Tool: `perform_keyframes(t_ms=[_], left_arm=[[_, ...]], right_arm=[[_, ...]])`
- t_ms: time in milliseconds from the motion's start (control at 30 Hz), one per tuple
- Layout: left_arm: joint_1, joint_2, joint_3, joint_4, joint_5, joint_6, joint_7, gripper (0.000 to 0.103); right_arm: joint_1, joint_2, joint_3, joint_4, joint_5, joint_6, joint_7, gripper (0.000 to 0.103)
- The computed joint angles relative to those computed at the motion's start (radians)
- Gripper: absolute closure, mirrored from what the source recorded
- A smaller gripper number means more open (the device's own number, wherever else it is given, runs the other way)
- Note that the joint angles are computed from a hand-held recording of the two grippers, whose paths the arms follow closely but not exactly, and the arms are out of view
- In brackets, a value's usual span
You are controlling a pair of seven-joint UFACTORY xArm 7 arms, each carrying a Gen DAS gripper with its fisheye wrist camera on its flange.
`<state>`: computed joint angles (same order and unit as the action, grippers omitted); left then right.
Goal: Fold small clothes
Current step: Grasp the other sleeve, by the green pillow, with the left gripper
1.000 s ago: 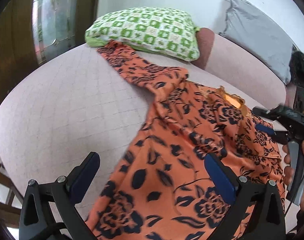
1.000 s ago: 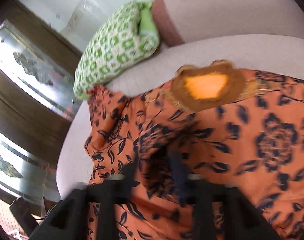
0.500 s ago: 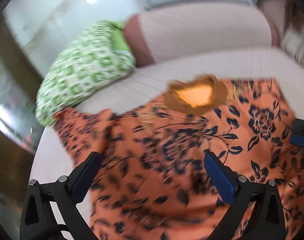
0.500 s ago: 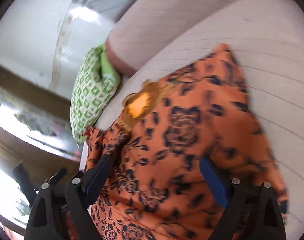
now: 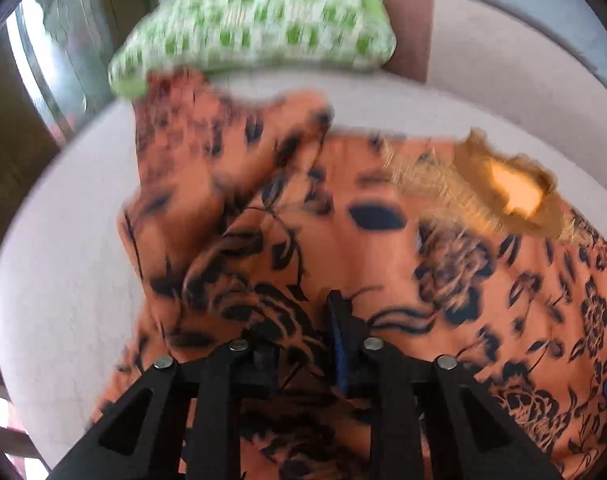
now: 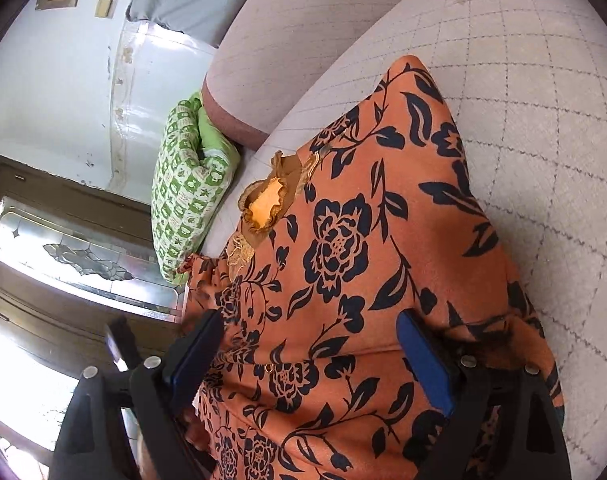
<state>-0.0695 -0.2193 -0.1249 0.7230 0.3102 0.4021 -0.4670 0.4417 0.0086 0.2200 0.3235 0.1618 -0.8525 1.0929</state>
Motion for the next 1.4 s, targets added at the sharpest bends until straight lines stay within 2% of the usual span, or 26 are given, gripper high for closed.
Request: perform_keyframes(t_ms=[33, 67, 133, 233, 267, 300, 367, 467, 567, 633, 700, 733, 767, 833, 867, 900, 933, 967, 1000, 1067, 1133, 1233, 1300, 1333, 1367, 1400], left_arm=[[0.026, -0.015, -0.019, -0.010, 0.000, -0.012, 0.008, 0.073], [0.010, -0.012, -0.006, 0.003, 0.008, 0.006, 0.004, 0.071], [-0.031, -0.015, 0.037, 0.011, -0.089, 0.014, 0.080, 0.071], [-0.037, 0.002, 0.058, 0.044, -0.169, 0.046, 0.134, 0.071], [-0.043, 0.011, 0.068, 0.056, -0.203, 0.055, 0.165, 0.077], [-0.038, 0.023, 0.066, 0.071, -0.201, 0.060, 0.175, 0.096], [-0.033, 0.029, 0.059, 0.091, -0.204, 0.050, 0.181, 0.098], [-0.012, -0.005, 0.004, 0.102, -0.079, -0.032, 0.129, 0.098], [0.047, -0.082, -0.075, 0.079, 0.096, -0.194, 0.045, 0.098], [0.091, -0.124, -0.107, 0.047, 0.134, -0.262, 0.003, 0.097], [0.169, -0.152, -0.153, -0.008, 0.151, -0.278, -0.062, 0.091], [0.216, -0.151, -0.182, -0.027, 0.172, -0.269, -0.108, 0.089], [0.248, -0.126, -0.205, -0.035, 0.187, -0.219, -0.133, 0.081], [0.233, -0.040, -0.185, -0.015, 0.137, -0.053, -0.092, 0.079], [0.201, 0.002, -0.133, -0.031, 0.111, -0.018, -0.057, 0.076], [0.170, 0.002, -0.095, -0.035, 0.128, -0.026, -0.063, 0.074], [0.181, -0.040, -0.090, -0.061, 0.186, -0.057, -0.095, 0.072], [0.220, -0.064, -0.126, -0.066, 0.248, -0.045, -0.140, 0.061], [0.217, -0.082, -0.122, -0.066, 0.269, -0.034, -0.153, 0.059], [0.163, -0.119, -0.052, -0.078, 0.223, -0.062, -0.113, 0.058], [0.171, -0.147, -0.055, -0.083, 0.234, -0.078, -0.124, 0.057], [0.188, -0.155, -0.079, -0.093, 0.275, -0.129, -0.121, 0.046], [0.192, -0.089, -0.118, -0.048, 0.279, -0.012, -0.086, 0.045], [0.173, -0.031, -0.110, -0.015, 0.219, 0.062, -0.028, 0.045], [0.153, 0.002, -0.087, 0.003, 0.160, 0.094, 0.014, 0.045], [0.102, -0.006, -0.028, 0.002, 0.141, 0.084, 0.015, 0.045]], right_arm=[[0.003, -0.002, 0.003, 0.002, 0.011, 0.007, -0.010, 0.013], [0.004, -0.003, 0.004, 0.003, 0.013, 0.012, -0.014, 0.013], [0.005, -0.002, 0.004, 0.002, 0.015, 0.006, -0.011, 0.013], [0.005, 0.002, 0.003, 0.001, 0.016, -0.002, -0.004, 0.013], [0.005, 0.000, 0.004, 0.002, 0.018, 0.001, -0.004, 0.013], [0.004, 0.002, 0.003, 0.003, 0.015, 0.001, -0.004, 0.013], [0.005, 0.001, 0.003, 0.002, 0.015, 0.000, -0.003, 0.013], [0.004, 0.002, 0.002, 0.001, 0.011, -0.001, 0.000, 0.013], [0.003, 0.001, 0.001, 0.002, 0.008, 0.002, -0.002, 0.013], [0.002, 0.001, 0.001, 0.001, 0.006, -0.001, 0.001, 0.013], [0.003, 0.002, 0.002, 0.002, 0.009, -0.001, -0.003, 0.013], [0.003, 0.001, 0.002, 0.001, 0.009, 0.000, -0.004, 0.013], [0.003, 0.002, 0.002, 0.001, 0.009, -0.002, -0.004, 0.013], [0.003, 0.001, 0.002, 0.000, 0.009, -0.002, -0.003, 0.013], [0.004, 0.001, 0.003, 0.000, 0.012, -0.002, -0.003, 0.013], [0.004, 0.000, 0.003, -0.001, 0.013, -0.002, -0.002, 0.013], [0.005, 0.000, 0.003, -0.001, 0.012, -0.003, -0.001, 0.013], [0.004, -0.001, 0.003, -0.001, 0.009, 0.000, 0.002, 0.013], [0.004, 0.000, 0.003, -0.003, 0.011, -0.006, 0.001, 0.013], [0.005, 0.000, 0.003, -0.003, 0.012, -0.005, 0.003, 0.013], [0.007, -0.002, 0.005, -0.003, 0.022, -0.004, 0.002, 0.013], [0.009, -0.003, 0.006, -0.004, 0.025, -0.005, 0.003, 0.013], [0.011, -0.004, 0.007, -0.004, 0.028, -0.004, 0.004, 0.013], [0.011, -0.006, 0.007, -0.005, 0.028, -0.001, 0.003, 0.013], [0.011, -0.007, 0.007, -0.005, 0.027, 0.001, 0.004, 0.013], [0.011, -0.010, 0.007, -0.006, 0.027, 0.004, 0.007, 0.013]])
